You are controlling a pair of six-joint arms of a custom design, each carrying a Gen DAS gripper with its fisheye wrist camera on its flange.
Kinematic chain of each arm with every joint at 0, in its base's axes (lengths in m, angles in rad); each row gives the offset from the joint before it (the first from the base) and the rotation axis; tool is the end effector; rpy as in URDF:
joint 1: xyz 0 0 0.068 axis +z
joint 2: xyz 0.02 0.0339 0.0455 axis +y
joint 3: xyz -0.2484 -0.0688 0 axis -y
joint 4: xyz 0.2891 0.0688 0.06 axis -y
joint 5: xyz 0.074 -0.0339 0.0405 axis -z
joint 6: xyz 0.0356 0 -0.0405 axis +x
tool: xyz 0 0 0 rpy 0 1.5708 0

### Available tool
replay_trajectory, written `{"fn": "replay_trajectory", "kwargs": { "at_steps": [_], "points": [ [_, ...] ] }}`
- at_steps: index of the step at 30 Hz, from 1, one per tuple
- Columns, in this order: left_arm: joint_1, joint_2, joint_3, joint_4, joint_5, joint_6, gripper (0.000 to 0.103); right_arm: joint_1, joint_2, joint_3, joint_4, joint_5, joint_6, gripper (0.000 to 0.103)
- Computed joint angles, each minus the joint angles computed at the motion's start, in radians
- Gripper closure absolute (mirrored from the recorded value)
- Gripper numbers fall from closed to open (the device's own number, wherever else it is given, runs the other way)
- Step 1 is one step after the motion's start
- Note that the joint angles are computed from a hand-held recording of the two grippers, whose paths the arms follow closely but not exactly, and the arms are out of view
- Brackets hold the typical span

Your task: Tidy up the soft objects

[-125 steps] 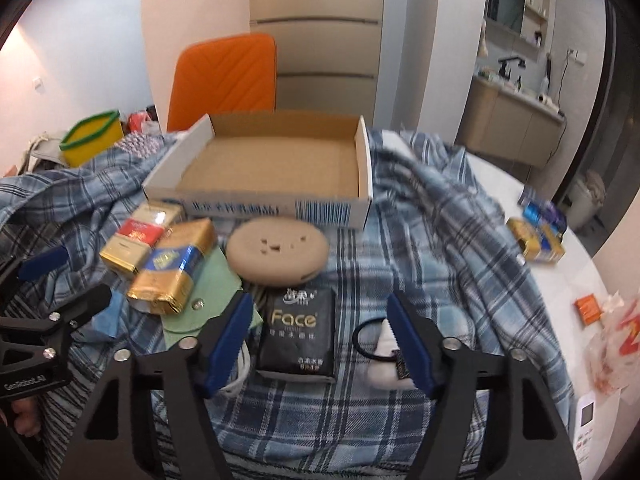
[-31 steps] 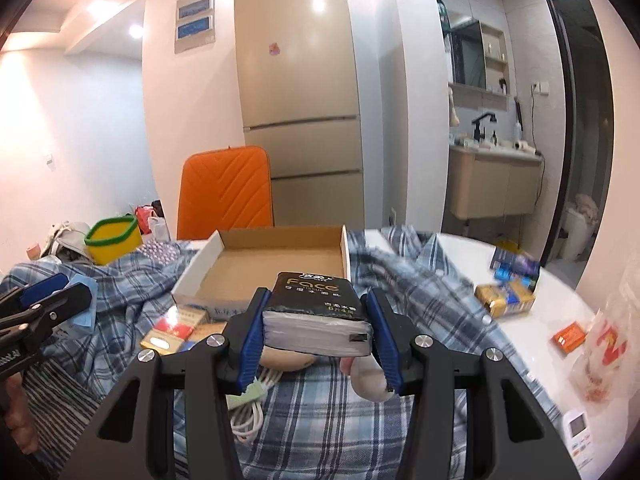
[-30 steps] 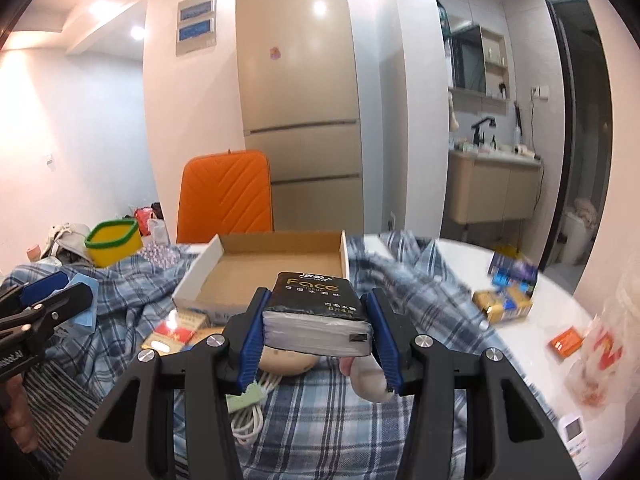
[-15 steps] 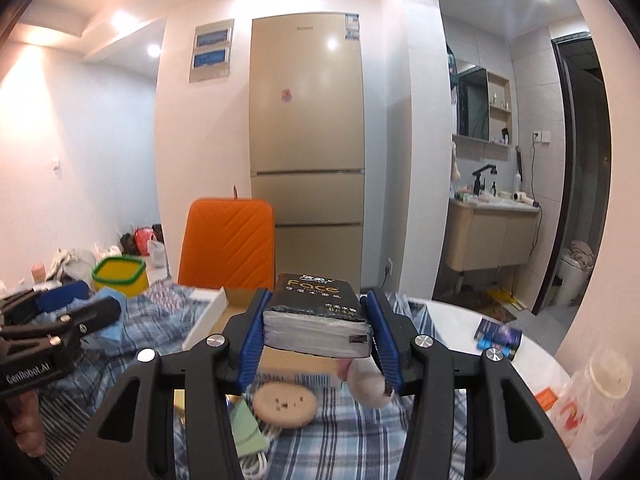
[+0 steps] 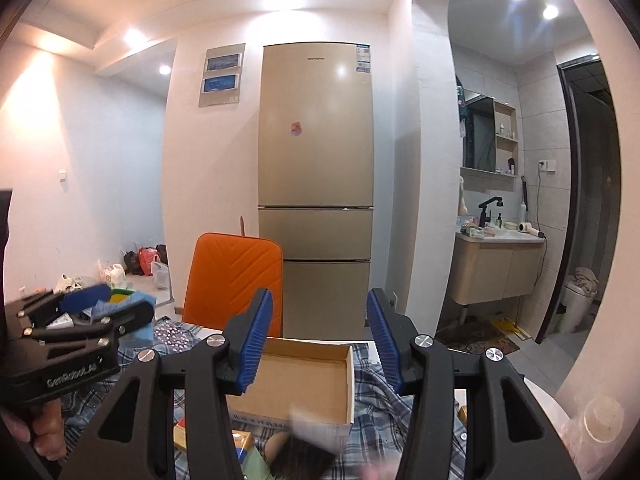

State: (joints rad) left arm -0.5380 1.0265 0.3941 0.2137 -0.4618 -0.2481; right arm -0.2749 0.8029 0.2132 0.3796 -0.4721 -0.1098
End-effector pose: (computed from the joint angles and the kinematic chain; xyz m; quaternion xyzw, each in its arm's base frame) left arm 0.2286 -0.1179 0.1605 -0.0054 0.8258 -0.0258 0.5633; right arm 0.2204 -0.0454 0.1592 -0.0843 0.7654 0.0615 0.6351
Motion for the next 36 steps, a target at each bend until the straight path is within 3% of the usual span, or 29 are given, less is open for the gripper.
{"fn": "replay_trajectory", "kwargs": {
  "at_steps": [9, 18, 28, 34, 36],
  "points": [
    [0.06, 0.166, 0.076, 0.034, 0.099, -0.029, 0.038, 0.059, 0.232, 0.065, 0.069, 0.05, -0.011, 0.052],
    [0.086, 0.464, 0.236, 0.039, 0.162, -0.023, 0.038, 0.098, 0.667, 0.272, 0.103, 0.113, -0.035, 0.052],
    [0.146, 0.771, 0.411, 0.006, 0.278, -0.03, 0.038, 0.135, 1.053, 0.507, 0.029, 0.125, -0.071, 0.053],
    [0.146, 0.859, 0.529, -0.047, 0.324, 0.01, 0.037, 0.142, 1.171, 0.594, 0.017, 0.144, -0.064, 0.053],
    [0.148, 0.884, 0.556, -0.058, 0.309, 0.008, 0.031, 0.139, 1.188, 0.609, 0.015, 0.145, -0.062, 0.053]
  ]
}}
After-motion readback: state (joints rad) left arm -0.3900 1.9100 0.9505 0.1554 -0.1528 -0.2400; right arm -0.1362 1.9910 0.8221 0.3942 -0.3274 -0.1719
